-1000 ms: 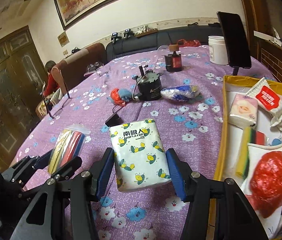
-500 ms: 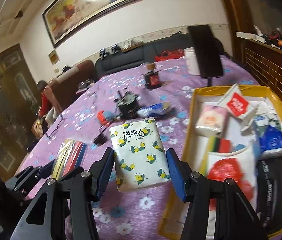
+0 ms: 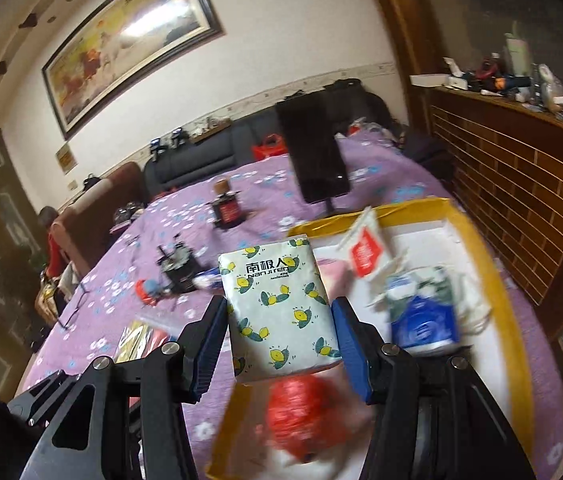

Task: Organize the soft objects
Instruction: 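Carry sponge pack and tissue pack into the tray and open both grippers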

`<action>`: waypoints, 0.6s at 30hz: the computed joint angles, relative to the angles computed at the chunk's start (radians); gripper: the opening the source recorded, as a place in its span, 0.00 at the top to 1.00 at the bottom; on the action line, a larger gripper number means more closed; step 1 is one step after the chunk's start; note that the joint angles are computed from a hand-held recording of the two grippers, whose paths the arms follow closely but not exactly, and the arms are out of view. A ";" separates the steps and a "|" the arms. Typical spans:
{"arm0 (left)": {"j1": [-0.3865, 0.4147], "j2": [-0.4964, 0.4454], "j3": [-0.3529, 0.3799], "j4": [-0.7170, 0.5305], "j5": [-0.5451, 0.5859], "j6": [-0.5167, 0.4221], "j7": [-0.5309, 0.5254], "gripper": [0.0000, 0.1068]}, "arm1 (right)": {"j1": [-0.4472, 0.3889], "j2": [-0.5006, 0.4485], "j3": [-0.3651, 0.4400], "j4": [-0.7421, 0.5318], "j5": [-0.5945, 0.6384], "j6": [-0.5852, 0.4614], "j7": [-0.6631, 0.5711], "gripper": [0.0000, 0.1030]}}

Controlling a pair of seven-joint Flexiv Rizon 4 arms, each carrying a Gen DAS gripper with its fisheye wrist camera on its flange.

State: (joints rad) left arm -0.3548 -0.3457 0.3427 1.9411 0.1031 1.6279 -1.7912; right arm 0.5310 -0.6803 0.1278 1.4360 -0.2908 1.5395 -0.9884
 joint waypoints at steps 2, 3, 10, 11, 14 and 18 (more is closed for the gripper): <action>0.111 0.005 -0.136 0.009 -0.052 -0.004 0.064 0.57 | 0.016 0.003 -0.049 -0.004 -0.008 -0.015 0.022 0.44; 0.162 0.005 -0.199 0.015 -0.081 -0.005 0.098 0.57 | 0.020 0.001 -0.070 -0.014 -0.016 -0.036 0.032 0.44; 0.274 -0.047 -0.383 -0.018 -0.216 -0.038 0.255 0.57 | -0.002 -0.051 -0.087 -0.121 -0.042 -0.179 0.056 0.44; 0.258 -0.059 -0.371 -0.036 -0.220 -0.043 0.261 0.57 | -0.003 -0.062 -0.088 -0.142 -0.049 -0.204 0.054 0.44; 0.228 -0.099 -0.355 -0.093 -0.231 -0.053 0.282 0.57 | -0.001 -0.090 -0.097 -0.192 -0.061 -0.275 0.062 0.44; 0.253 -0.150 -0.402 -0.165 -0.277 -0.107 0.326 0.57 | -0.003 -0.122 -0.106 -0.253 -0.070 -0.349 0.073 0.44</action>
